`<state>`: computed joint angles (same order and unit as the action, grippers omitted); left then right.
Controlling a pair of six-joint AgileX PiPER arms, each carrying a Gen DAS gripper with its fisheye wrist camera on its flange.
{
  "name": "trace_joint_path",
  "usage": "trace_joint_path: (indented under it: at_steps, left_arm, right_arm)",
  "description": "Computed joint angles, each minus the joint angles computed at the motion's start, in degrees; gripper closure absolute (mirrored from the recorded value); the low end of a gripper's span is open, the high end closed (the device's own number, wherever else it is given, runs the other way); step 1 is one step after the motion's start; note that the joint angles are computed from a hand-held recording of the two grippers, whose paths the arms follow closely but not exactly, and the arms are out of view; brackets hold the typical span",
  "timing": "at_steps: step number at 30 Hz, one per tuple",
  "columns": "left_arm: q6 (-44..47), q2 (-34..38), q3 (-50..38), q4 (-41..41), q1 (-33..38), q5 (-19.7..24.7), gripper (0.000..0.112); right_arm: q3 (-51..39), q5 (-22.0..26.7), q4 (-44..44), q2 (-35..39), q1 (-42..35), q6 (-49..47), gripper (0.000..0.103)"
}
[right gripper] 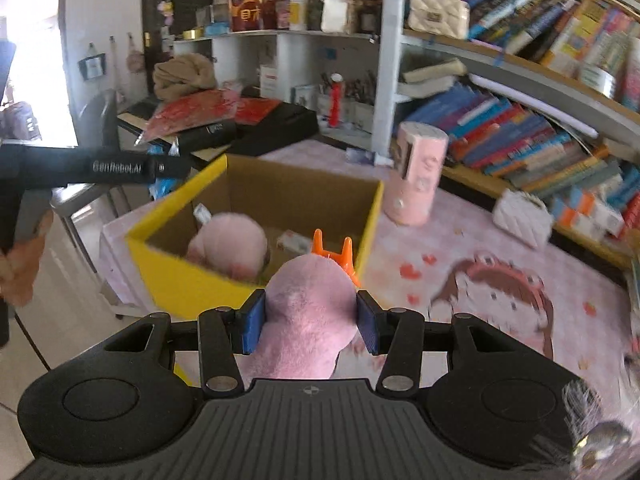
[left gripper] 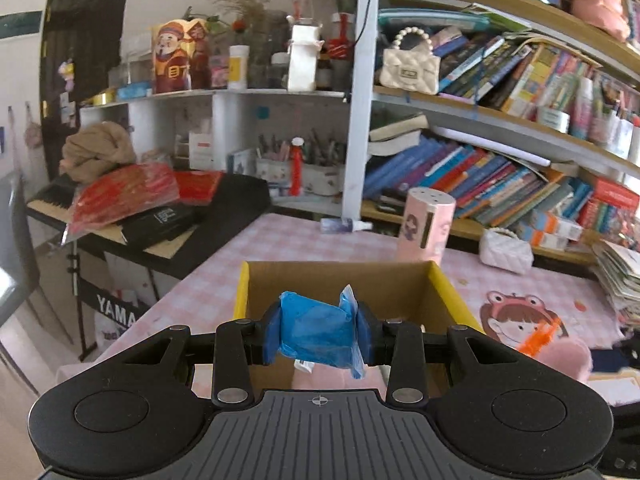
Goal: Organize objects
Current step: 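Carry the pink plush and blue cloth over the yellow box, then lower the blue cloth into the box with the left tool while the right tool lowers the plush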
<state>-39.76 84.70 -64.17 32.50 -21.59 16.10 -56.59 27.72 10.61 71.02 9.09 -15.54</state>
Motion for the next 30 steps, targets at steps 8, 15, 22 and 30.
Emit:
trace_joint_path:
  at_steps: [8,15,22,30]
  left_arm:
    - [-5.8,7.59,-7.89,5.1,-2.11,6.6,0.077]
    - [2.85,17.47,-18.88,-3.17,-1.3,11.07,0.077]
    - [15.88,25.43,-28.01,-12.27,-0.27,17.05,0.077]
    - [18.33,29.69,-36.75,-15.31,-0.56,24.19,0.073]
  right_arm:
    - [-11.69,-0.56,7.79,14.78,-2.47,-13.45,0.058]
    - [-18.38,0.67,5.8,24.07,-1.08,-16.19,0.058]
    - [-22.55,2.5,-0.43,30.04,1.36,-14.36,0.058]
    - [-28.4,7.37,-1.23,34.5,1.71,-15.29,0.057]
